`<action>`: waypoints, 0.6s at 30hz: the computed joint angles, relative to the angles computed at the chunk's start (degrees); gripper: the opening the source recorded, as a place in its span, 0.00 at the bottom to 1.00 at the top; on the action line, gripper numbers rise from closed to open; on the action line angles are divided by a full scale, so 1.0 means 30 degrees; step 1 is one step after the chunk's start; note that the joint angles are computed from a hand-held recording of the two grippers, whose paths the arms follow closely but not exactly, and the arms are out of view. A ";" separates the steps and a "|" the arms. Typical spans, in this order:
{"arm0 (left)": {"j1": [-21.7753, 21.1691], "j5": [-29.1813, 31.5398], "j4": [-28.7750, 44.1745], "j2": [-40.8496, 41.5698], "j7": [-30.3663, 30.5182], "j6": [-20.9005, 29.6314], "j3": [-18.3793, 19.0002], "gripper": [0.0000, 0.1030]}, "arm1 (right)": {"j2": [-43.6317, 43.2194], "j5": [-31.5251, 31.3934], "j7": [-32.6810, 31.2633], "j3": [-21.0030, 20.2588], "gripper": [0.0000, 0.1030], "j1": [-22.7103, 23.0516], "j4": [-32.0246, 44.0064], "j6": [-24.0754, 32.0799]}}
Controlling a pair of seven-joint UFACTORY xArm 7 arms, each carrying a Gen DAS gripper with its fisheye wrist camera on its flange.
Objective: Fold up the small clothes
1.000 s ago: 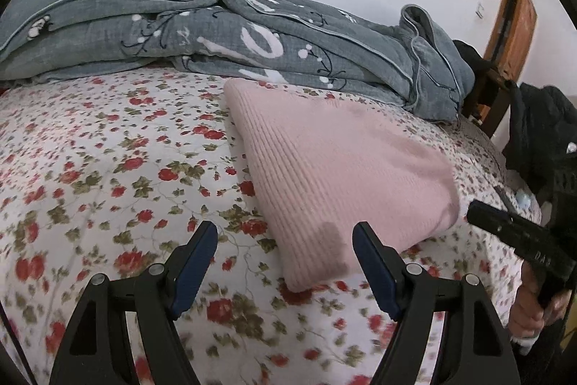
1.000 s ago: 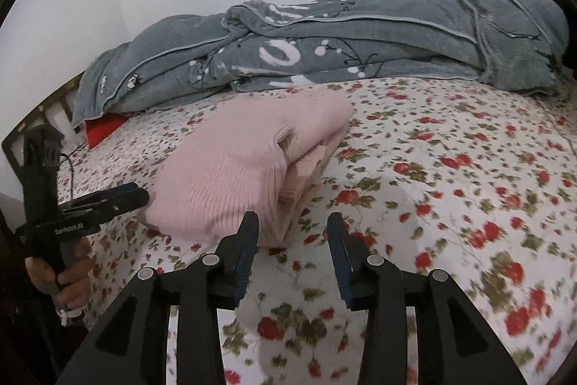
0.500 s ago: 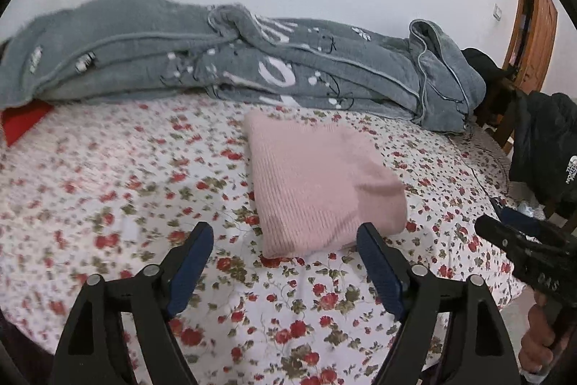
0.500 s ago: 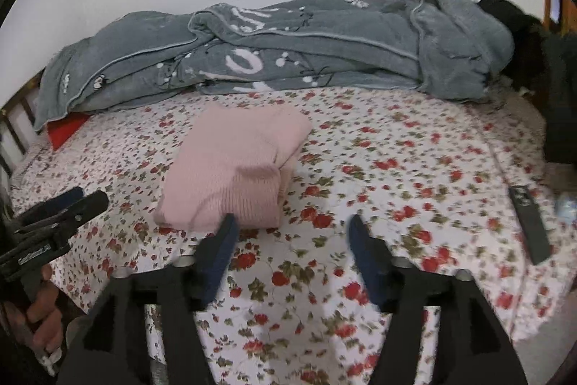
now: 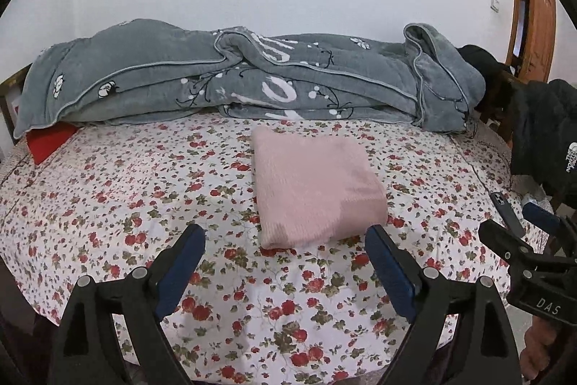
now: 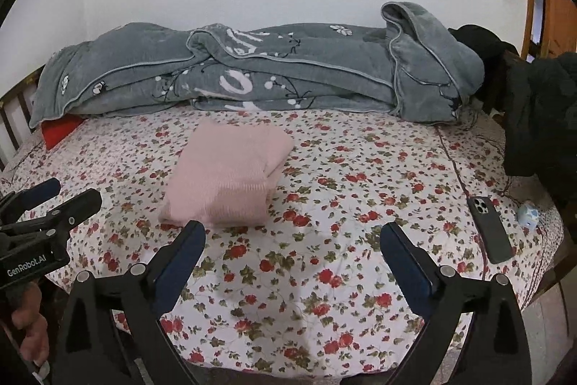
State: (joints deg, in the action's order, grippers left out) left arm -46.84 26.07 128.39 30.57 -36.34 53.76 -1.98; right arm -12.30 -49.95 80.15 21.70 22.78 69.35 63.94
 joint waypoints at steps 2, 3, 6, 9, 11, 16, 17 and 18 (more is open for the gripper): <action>-0.0003 0.0045 -0.0386 -0.0272 -0.0232 -0.0125 0.0020 0.88 | -0.0206 -0.0115 0.0208 0.0147 0.93 0.0058 -0.0115 0.0253; 0.0021 0.0071 -0.0499 -0.0360 -0.0306 -0.0139 0.0011 0.88 | -0.0341 -0.0090 0.0262 0.0161 0.93 0.0075 -0.0216 0.0217; 0.0077 0.0216 -0.0852 -0.0607 -0.0495 -0.0240 -0.0032 0.88 | -0.0525 -0.0047 0.0290 0.0244 0.93 0.0005 -0.0341 0.0181; 0.0102 0.0376 -0.1024 -0.0759 -0.0642 -0.0288 -0.0098 0.88 | -0.0528 -0.0105 0.0315 0.0380 0.93 -0.0040 -0.0344 0.0193; 0.0095 0.0491 -0.1111 -0.0850 -0.0722 -0.0325 -0.0129 0.88 | -0.0514 -0.0097 0.0375 0.0434 0.93 -0.0047 -0.0326 0.0223; -0.0036 0.0917 -0.1055 -0.0894 -0.0692 -0.0219 -0.0125 0.88 | -0.0614 -0.0119 0.0386 0.0478 0.93 -0.0071 -0.0321 0.0196; -0.0036 0.0996 -0.1177 -0.0975 -0.0715 -0.0281 -0.0115 0.88 | -0.0613 -0.0134 0.0402 0.0502 0.93 -0.0083 -0.0290 0.0222; -0.0065 0.1099 -0.1227 -0.1018 -0.0781 -0.0303 -0.0101 0.88 | -0.0612 -0.0147 0.0386 0.0514 0.93 -0.0092 -0.0261 0.0242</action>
